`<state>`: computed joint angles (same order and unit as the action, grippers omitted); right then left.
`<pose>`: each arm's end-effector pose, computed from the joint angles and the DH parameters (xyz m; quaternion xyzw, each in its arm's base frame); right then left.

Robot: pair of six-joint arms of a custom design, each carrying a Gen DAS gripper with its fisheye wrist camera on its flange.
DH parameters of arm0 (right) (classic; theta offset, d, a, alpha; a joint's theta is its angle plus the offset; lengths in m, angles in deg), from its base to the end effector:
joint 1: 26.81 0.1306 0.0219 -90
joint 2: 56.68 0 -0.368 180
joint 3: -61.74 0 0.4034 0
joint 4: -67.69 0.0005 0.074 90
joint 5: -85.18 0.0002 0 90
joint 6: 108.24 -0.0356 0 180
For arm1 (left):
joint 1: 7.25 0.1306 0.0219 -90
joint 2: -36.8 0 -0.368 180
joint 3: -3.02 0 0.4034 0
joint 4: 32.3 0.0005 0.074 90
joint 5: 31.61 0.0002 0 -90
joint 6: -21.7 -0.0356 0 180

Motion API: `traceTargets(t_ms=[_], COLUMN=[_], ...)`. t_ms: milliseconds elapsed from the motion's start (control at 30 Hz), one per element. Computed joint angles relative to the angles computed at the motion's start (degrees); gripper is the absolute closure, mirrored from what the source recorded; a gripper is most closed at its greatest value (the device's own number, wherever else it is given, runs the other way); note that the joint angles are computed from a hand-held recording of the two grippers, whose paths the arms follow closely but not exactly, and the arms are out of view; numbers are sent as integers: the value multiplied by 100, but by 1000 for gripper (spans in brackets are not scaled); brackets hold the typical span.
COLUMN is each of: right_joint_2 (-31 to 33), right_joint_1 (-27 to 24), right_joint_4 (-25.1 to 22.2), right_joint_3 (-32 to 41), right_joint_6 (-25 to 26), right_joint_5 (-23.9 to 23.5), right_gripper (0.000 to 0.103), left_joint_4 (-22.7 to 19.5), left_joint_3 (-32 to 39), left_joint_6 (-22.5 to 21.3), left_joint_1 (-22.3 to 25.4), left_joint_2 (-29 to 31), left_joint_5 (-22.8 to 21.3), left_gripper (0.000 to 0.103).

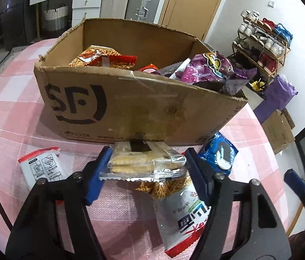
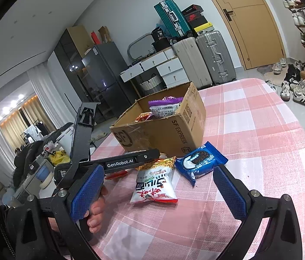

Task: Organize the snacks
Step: 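Grasp the white cracker pack with the left tool, then grasp the white-and-red noodle-snack bag with the right tool while the left tool holds the cracker pack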

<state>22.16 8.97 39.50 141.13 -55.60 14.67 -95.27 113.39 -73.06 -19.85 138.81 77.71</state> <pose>0.3717 0.2526 0.4454 0.0992 0.8419 0.1877 0.4961 0.5436 -0.1341 0.4614 0.1922 0.9207 -0.1800 0.2880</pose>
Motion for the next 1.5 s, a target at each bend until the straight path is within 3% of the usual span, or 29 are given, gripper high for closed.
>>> traceTargets(t_ms=[67, 367, 533, 733, 1033, 1233, 1333, 1500], right_joint_2=[-1, 39, 110, 252, 630, 1185, 1542, 2031], right_joint_1=[0, 65, 152, 220, 217, 99, 61, 2], right_joint_4=[-9, -83, -143, -304, -662, -1102, -1470, -1702], right_joint_3=[3, 79, 180, 345, 677, 1131, 1485, 1933], right_joint_6=[-4, -25, 11, 0, -142, -148, -51, 101], right_joint_5=[10, 93, 171, 219, -78, -358, -261, -367], right_gripper=[1, 1, 1, 1, 1, 1, 1, 1], left_joint_4=[26, 50, 62, -37, -500, -749, -881, -1057], left_joint_3=[-5, 210, 68, -407, -193, -158, -100, -64], left_joint_6=[37, 229, 124, -241, -615, -876, -998, -1187], left_joint_1=[-13, 60, 233, 808, 1623, 2073, 2267, 2471], left_joint_2=[32, 215, -6, -612, -752, -878, -860, -845], left_joint_5=[-19, 184, 415, 1025, 1853, 2236, 2382, 2501], left_gripper=[46, 46, 46, 46, 46, 46, 46, 46])
